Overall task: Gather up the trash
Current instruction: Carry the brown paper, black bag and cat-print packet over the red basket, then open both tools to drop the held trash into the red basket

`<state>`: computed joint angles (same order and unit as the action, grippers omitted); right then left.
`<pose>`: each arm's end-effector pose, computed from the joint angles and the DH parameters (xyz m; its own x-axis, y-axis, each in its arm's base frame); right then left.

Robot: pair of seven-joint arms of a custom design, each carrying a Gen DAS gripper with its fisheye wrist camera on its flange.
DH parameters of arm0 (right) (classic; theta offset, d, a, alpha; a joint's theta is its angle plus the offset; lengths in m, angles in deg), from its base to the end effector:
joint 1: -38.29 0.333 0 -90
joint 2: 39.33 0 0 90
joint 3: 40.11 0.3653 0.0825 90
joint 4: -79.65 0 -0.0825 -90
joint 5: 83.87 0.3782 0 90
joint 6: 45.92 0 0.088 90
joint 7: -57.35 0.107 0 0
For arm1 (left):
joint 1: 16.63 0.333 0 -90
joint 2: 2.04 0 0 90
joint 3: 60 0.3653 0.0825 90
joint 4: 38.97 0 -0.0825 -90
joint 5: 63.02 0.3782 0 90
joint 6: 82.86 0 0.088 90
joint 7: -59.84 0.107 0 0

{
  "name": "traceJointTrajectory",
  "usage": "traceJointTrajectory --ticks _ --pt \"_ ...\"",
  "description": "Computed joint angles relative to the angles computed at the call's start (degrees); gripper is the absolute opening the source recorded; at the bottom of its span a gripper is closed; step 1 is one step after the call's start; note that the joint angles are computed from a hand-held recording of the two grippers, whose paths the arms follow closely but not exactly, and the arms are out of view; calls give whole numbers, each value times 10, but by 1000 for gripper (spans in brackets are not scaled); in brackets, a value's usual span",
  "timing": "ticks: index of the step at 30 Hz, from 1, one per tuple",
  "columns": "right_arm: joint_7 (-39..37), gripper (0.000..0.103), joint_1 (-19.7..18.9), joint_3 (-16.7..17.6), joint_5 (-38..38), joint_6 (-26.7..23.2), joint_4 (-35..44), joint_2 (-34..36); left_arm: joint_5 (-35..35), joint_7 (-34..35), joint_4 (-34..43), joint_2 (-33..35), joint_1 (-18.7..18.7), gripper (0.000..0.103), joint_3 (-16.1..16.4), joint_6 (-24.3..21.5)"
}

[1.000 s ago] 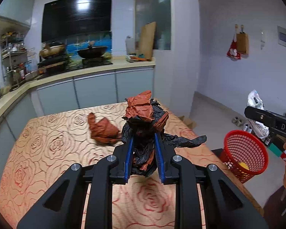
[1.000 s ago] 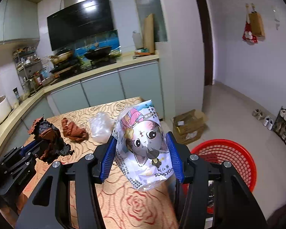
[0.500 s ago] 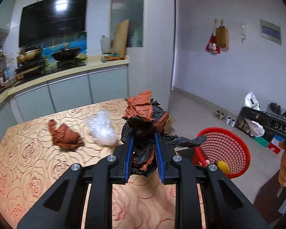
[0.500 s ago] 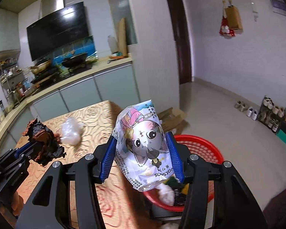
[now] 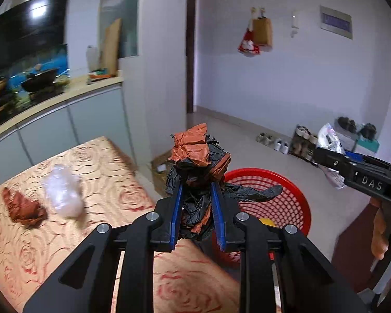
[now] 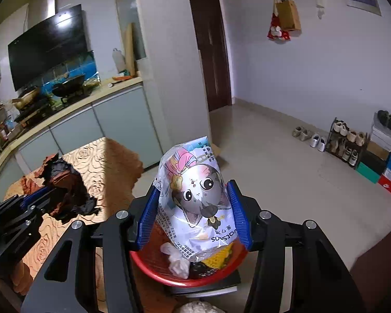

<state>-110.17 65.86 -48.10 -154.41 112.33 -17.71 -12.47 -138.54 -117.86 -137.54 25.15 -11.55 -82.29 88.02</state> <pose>0.6538 0.2915 0.4147 -0.2685 -0.9486 -0.1675 -0.5479 0.2934 -0.7834 0.6979 -0.0996 0.4189 -0.5279 -0.8491 0.0179 -0.4746 0.2775 -0.8353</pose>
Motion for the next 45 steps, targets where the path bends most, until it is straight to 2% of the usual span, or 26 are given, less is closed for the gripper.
traceJointTrajectory --ticks 7,14,21,26,31,35,38,45 --pt "-44 51 -13 7 41 6 -3 10 127 -114 18 31 -33 21 20 -25" --pt "-165 51 -31 22 157 11 16 42 262 -229 46 69 -57 21 40 -47" --pt "-214 56 -19 3 222 29 16 54 325 -273 49 83 -35 29 12 -44" --pt "-230 58 -11 -8 247 39 15 57 341 -280 45 87 -15 41 -12 -40" --pt "-217 59 5 -29 241 47 5 51 332 -276 34 79 9 44 -35 -31" --pt "-202 74 15 -39 229 41 6 50 311 -262 22 70 28 47 -53 -16" --pt "-202 74 12 -33 229 36 9 51 295 -254 16 63 41 48 -61 -10" --pt "-167 74 28 -43 191 41 7 41 236 -210 -5 43 74 51 -89 16"
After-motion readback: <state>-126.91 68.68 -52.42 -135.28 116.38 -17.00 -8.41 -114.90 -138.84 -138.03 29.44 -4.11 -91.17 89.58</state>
